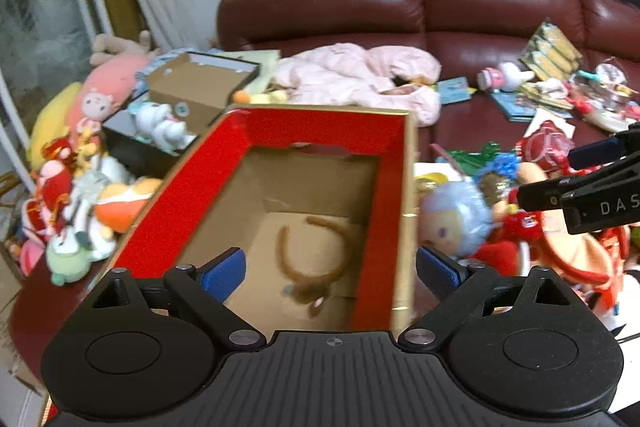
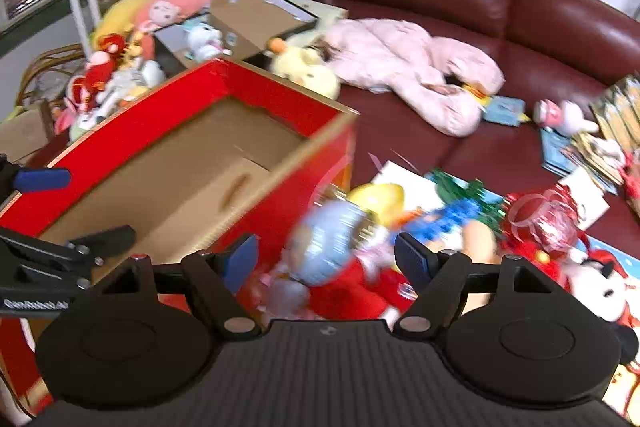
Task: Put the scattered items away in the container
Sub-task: 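Move both open grippers back from the box to the toy pile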
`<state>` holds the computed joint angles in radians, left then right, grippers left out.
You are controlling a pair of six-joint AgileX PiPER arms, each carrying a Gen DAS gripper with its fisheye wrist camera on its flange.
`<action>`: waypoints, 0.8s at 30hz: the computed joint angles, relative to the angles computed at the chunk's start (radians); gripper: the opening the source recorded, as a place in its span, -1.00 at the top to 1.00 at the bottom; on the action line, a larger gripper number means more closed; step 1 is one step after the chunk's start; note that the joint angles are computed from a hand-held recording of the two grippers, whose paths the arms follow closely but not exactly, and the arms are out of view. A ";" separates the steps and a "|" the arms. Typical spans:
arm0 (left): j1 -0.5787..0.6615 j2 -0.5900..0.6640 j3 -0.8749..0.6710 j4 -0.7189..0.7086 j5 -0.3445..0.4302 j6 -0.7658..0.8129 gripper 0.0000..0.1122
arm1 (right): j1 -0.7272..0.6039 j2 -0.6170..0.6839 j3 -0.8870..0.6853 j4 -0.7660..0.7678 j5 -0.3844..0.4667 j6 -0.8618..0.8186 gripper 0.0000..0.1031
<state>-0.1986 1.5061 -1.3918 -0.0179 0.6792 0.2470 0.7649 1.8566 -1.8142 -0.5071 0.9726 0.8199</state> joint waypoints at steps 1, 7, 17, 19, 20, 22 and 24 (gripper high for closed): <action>-0.016 0.003 -0.003 0.007 -0.001 -0.010 -0.75 | -0.008 -0.025 0.041 -0.007 -0.008 0.013 -0.53; -0.112 0.027 -0.015 0.033 0.013 -0.069 -0.75 | -0.077 -0.151 0.243 0.002 -0.059 0.068 -0.53; -0.269 0.104 0.028 0.012 0.004 -0.151 -0.75 | -0.202 -0.298 0.518 0.048 -0.134 0.118 -0.53; -0.287 0.131 0.026 -0.006 0.006 -0.163 -0.75 | -0.217 -0.316 0.561 0.061 -0.151 0.120 -0.53; -0.294 0.142 0.024 -0.015 0.006 -0.169 -0.75 | -0.223 -0.321 0.576 0.067 -0.158 0.120 -0.53; -0.310 0.157 0.029 -0.031 -0.002 -0.181 -0.75 | -0.232 -0.331 0.607 0.077 -0.175 0.121 -0.53; -0.335 0.176 0.023 -0.010 -0.005 -0.219 -0.75 | -0.240 -0.337 0.627 0.082 -0.188 0.124 -0.53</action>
<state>-0.5336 1.6821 -1.3688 -0.0280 0.6739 0.0277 0.5246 1.5201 -1.1875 -0.4247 0.7844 0.9438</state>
